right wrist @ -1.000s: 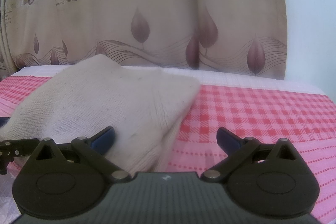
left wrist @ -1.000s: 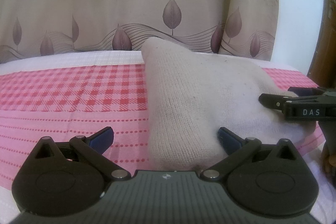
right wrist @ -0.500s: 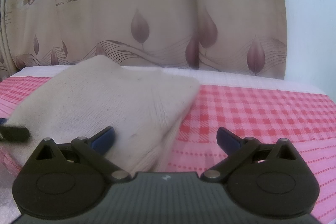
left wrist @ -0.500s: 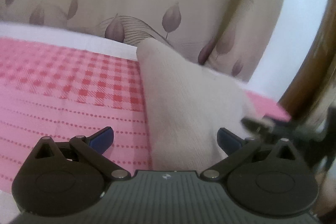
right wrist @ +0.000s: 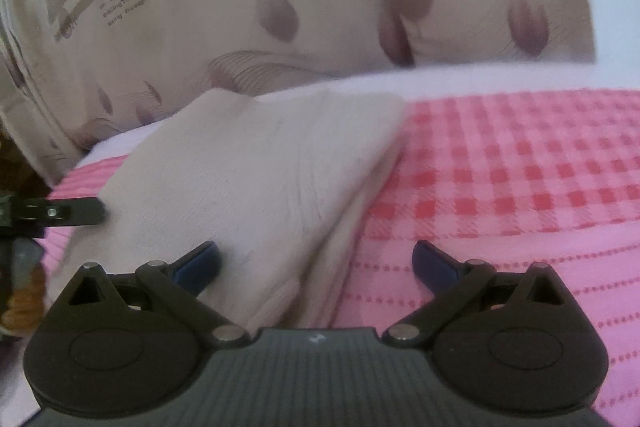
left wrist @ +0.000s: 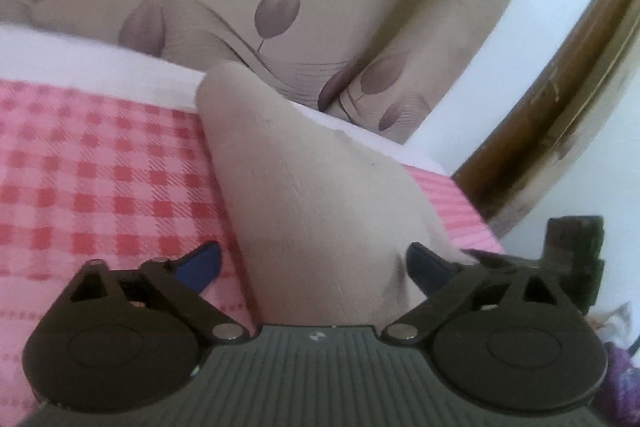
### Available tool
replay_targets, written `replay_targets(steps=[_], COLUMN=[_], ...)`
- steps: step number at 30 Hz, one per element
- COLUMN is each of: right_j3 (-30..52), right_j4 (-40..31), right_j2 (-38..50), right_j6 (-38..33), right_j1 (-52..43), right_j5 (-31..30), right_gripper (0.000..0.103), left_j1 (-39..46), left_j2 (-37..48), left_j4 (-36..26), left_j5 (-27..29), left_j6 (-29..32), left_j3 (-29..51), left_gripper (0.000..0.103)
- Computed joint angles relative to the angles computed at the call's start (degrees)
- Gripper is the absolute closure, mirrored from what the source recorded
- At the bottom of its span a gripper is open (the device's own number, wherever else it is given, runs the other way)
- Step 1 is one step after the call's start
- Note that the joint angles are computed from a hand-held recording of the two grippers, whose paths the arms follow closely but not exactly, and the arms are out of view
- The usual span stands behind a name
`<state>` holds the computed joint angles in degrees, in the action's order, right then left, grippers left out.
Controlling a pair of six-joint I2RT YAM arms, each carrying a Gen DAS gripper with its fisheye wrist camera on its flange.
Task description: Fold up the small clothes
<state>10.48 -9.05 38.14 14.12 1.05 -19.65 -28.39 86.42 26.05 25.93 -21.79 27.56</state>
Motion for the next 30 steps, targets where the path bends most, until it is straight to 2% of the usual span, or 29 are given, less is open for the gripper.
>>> replay_targets(steps=[2, 3, 9, 12, 15, 17, 21, 28, 30], right_j3=[1.12, 1.64, 3.57, 3.93, 3.95, 3.35, 2.58, 4.43, 3.92], right_j4=[1.31, 2.24, 9.38, 12.19, 15.19, 16.21, 18.3, 18.44, 20.26], right_j2=[3.46, 5.32, 14.57, 17.21, 19.05, 19.22, 20.52, 26.61, 26.86], right_j6=[-1.62, -2.13, -2.75, -1.92, 0.16, 0.58, 1.98, 0.16, 1.21], right_j1=[-1.55, -1.91, -1.07, -0.88, 0.22, -0.66, -4.84, -11.43, -11.18], right_j5=[-3.32, -4.29, -7.87, -9.94, -10.13, -11.21, -16.11, -25.58, -25.42], right_gripper=[0.0, 0.0, 0.0, 0.008, 0.013, 0.022, 0.032, 0.033, 0.031], left_j1=[1.95, 2.26, 2.8, 3.49, 2.71, 2.29, 2.14, 0.3, 0.08], left_j2=[3.94, 5.26, 9.26, 10.79, 10.66, 10.13, 9.99, 10.16, 10.29], left_j4=[1.21, 1.78, 3.72, 4.29, 3.9, 3.9, 4.37, 4.65, 4.78], left_j5=[4.92, 6.08, 9.16, 11.09, 9.8, 8.73, 8.25, 5.35, 4.81], left_j6=[-0.4, -0.91, -1.27, -1.71, -0.81, -0.61, -0.17, 1.35, 1.46], left_j3=[1.68, 2.25, 4.17, 5.21, 5.55, 5.27, 4.87, 4.96, 5.03], left_gripper=[0.024, 0.023, 0.024, 0.026, 0.035, 0.036, 0.035, 0.03, 0.029])
